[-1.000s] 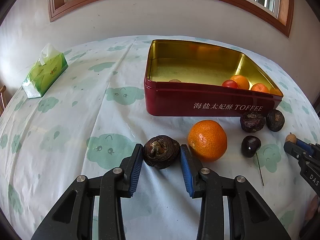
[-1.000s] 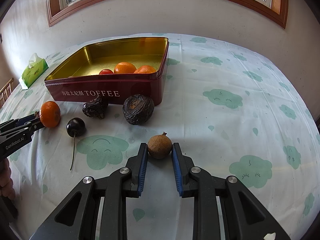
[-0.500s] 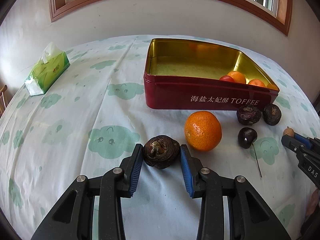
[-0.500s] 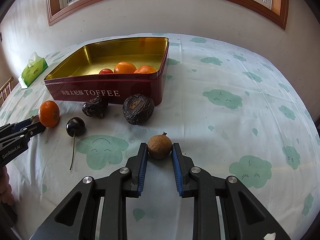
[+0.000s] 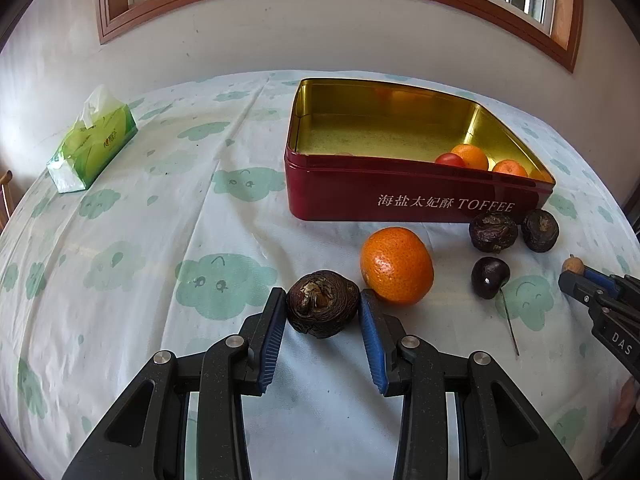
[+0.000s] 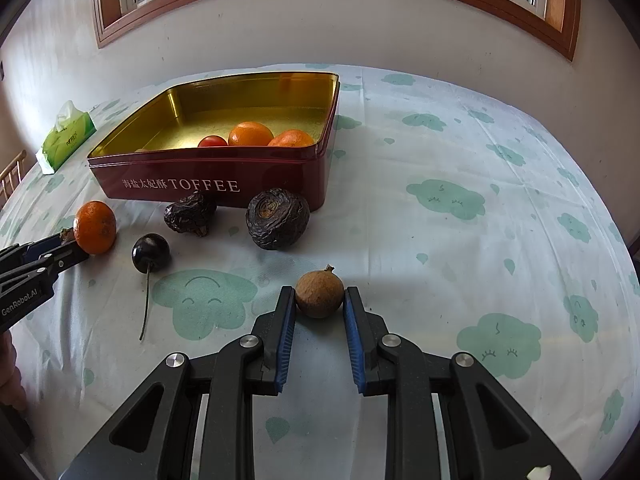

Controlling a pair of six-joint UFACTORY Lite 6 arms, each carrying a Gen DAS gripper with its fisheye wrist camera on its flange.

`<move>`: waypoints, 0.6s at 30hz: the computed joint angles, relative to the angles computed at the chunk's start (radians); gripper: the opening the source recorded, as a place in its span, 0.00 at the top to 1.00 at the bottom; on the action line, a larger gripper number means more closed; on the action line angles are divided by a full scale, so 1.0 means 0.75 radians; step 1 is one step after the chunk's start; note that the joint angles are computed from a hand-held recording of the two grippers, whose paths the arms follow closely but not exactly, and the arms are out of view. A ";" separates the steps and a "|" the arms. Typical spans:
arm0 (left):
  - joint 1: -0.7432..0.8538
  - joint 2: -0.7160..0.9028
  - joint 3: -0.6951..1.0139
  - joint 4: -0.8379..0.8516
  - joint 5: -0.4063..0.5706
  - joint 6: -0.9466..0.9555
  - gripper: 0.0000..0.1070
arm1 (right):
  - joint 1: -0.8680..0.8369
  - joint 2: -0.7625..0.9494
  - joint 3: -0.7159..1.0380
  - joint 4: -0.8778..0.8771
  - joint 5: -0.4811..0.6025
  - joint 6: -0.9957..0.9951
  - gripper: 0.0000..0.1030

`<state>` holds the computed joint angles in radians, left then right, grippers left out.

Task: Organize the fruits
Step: 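Carry the dried fruit in the left gripper and longan in the right over the tin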

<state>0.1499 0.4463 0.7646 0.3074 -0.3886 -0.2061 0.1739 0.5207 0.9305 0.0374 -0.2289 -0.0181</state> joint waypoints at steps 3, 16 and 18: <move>0.004 -0.014 0.000 0.027 0.004 -0.022 0.64 | 0.000 0.000 0.004 0.000 0.002 -0.002 0.78; 0.073 -0.083 0.036 0.245 0.035 -0.234 0.64 | 0.010 -0.096 0.039 -0.157 0.070 0.170 0.78; 0.077 -0.103 0.042 0.259 0.033 -0.246 0.64 | 0.010 -0.101 0.069 -0.214 0.088 0.225 0.78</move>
<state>0.2078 0.3687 0.7958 0.5017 -0.3636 -0.3906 0.1816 0.4452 0.9825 -0.1230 -0.1630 0.1507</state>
